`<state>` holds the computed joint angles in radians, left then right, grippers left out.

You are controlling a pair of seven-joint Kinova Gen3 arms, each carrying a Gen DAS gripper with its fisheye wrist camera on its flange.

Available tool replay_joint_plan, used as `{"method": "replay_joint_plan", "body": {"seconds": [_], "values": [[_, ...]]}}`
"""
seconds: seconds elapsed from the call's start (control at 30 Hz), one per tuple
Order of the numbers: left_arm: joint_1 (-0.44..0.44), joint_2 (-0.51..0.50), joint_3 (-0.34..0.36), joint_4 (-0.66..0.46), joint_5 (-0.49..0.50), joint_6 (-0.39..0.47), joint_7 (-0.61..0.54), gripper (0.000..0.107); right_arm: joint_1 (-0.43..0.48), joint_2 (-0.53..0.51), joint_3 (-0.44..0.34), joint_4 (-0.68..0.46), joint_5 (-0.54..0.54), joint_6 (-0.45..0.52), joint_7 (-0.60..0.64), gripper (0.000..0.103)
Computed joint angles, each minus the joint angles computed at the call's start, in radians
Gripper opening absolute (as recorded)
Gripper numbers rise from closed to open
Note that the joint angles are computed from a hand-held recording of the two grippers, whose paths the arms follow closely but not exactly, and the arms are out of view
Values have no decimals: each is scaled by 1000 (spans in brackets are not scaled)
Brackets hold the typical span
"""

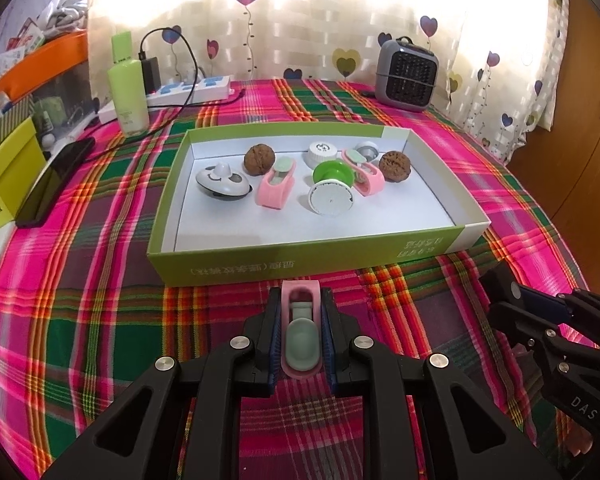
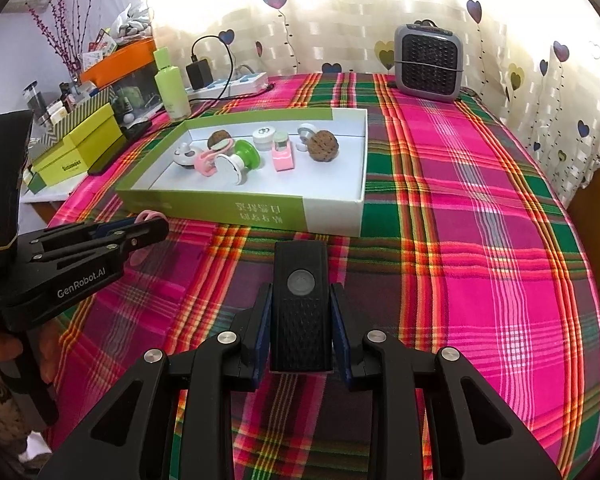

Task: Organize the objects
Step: 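Carry the pink clip and black device over the tray with both tools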

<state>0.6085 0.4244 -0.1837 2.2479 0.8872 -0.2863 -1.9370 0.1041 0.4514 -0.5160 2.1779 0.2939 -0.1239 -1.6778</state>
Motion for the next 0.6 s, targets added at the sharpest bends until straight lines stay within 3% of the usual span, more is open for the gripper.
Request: {"method": "replay_joint_plan", "body": {"seconds": [0.6], "values": [[-42,-57,73,41,20,-72,-22,16,65,-11,-78,-14,51,1,-37,28]]}}
